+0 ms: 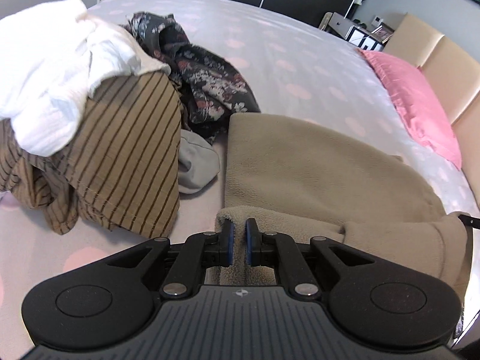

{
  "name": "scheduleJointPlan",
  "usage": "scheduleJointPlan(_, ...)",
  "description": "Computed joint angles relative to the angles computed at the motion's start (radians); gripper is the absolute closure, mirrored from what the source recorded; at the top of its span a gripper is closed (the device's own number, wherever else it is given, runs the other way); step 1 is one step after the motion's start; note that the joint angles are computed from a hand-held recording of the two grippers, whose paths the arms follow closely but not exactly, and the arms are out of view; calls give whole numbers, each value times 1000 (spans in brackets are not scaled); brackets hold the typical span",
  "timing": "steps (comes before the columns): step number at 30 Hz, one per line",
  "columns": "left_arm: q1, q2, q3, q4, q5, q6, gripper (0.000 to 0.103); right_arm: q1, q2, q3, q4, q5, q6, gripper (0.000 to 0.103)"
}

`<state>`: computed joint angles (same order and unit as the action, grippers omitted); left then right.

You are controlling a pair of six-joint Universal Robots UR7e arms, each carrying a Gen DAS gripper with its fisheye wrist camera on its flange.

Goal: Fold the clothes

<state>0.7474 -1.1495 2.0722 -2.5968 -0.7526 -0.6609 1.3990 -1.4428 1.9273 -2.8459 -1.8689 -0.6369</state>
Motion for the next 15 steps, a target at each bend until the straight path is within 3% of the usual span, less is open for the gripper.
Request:
scheduleJointPlan(5,-30,25,-16,70,61,15,92,16,2,10,-19,-36,-40,88)
scheduleJointPlan(7,-41,23,-19,107,75,-1,86,21,-9,18,-17,-43,-57,83)
scheduleJointPlan(8,-47,20,-20,124,80,-8,81,23,-15,24,-20,-50,-66,76)
scheduleJointPlan(9,-55,14,-15,132,84,-14,79,26,-24,35,-35,-60,-74,54)
scheduleJointPlan(11,-69,0,0,134,92,-17,71,32,-41,65,-93,-84,-110,36)
scheduleJointPlan(13,-85,-12,15,140,105,-25,63,28,-60,91,-139,-87,-155,36)
scheduleJointPlan(15,-106,-25,34,155,134,-42,61,15,-88,117,-167,-65,-176,36)
